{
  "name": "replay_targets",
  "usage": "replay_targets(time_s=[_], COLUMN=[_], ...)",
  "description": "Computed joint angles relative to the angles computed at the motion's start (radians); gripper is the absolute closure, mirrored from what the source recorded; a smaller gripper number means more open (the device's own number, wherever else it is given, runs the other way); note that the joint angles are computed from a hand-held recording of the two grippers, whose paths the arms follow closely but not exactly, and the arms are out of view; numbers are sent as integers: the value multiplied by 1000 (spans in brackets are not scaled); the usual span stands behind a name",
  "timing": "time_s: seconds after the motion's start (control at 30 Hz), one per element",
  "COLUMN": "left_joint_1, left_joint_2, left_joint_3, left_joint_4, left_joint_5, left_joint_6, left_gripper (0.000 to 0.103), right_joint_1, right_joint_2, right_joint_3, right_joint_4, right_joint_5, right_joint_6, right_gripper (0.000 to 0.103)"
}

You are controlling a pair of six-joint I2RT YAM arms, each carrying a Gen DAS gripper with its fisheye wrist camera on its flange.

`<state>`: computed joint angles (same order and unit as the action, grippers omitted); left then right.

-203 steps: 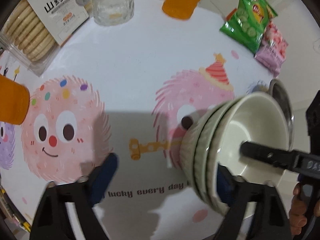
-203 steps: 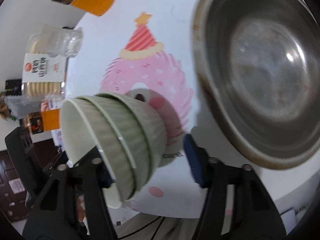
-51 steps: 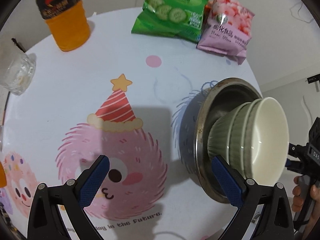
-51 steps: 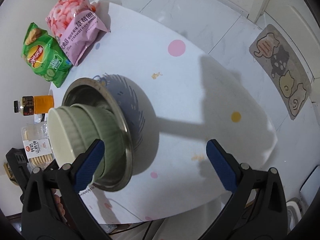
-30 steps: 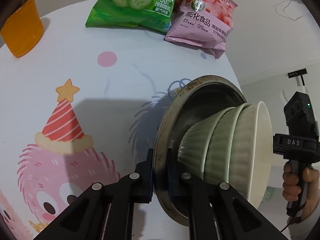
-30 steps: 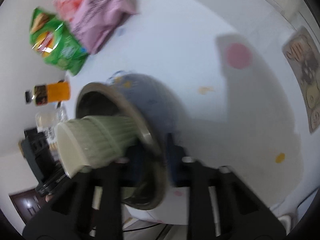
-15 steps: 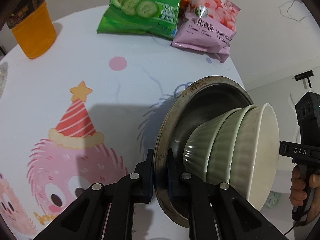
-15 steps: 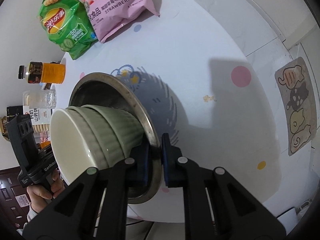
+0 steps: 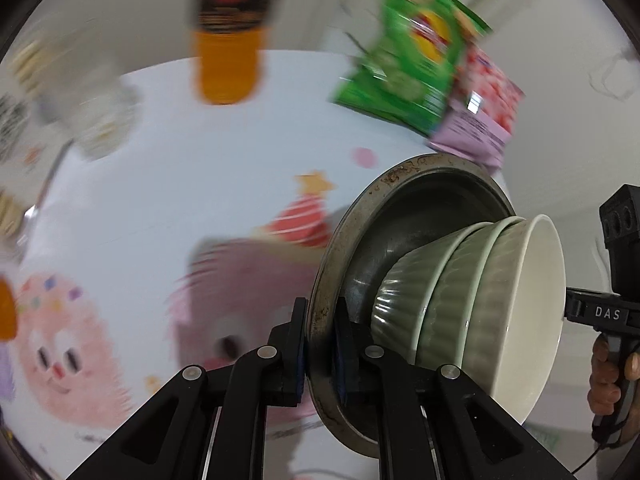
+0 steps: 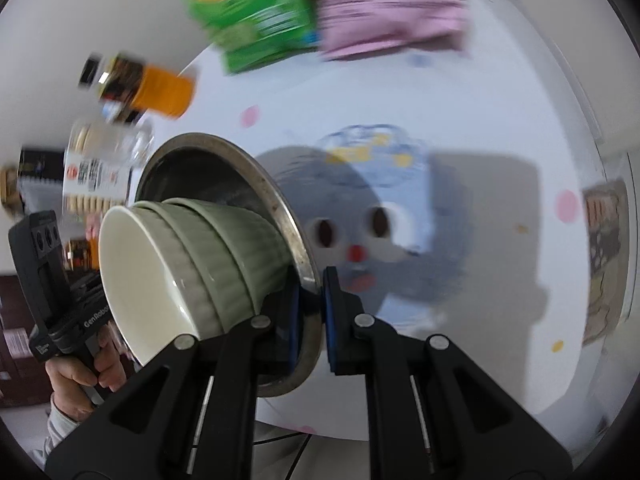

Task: Organize plates and bowls
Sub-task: 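Lift the steel basin with the bowls with both grippers and carry it across the table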

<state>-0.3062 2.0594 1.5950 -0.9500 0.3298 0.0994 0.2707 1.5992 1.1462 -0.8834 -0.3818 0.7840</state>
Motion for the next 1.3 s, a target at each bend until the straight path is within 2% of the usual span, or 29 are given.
replay_targets(time_s=[0.17, 0.37, 0.57, 0.97, 1.1, 1.3], left_joint_1=[147, 278, 325, 312, 302, 309], left_joint_2=[-44, -21, 19, 76, 86, 108], left_joint_3=[-51, -33, -13, -9, -41, -37], left_joint_4=[-1, -18, -17, 2, 38, 43], left_joint_5=[-24, -41, -32, -12, -27, -12], left_joint_6=[47, 116, 139, 139, 125, 86], left_gripper=[93, 92, 92, 92, 92, 92], right_joint_1=[132, 230, 264, 256, 266, 257], right_joint_2=[201, 412, 507, 541, 576, 564], right_joint_3=[208, 441, 565, 592, 621, 581], right_joint_4=[15, 6, -40, -86, -120, -48], right_joint_5=[-11, -33, -23, -3, 22, 26], right_joint_6=[17, 49, 64, 54, 34, 94], right_gripper=[90, 90, 90, 90, 90, 86])
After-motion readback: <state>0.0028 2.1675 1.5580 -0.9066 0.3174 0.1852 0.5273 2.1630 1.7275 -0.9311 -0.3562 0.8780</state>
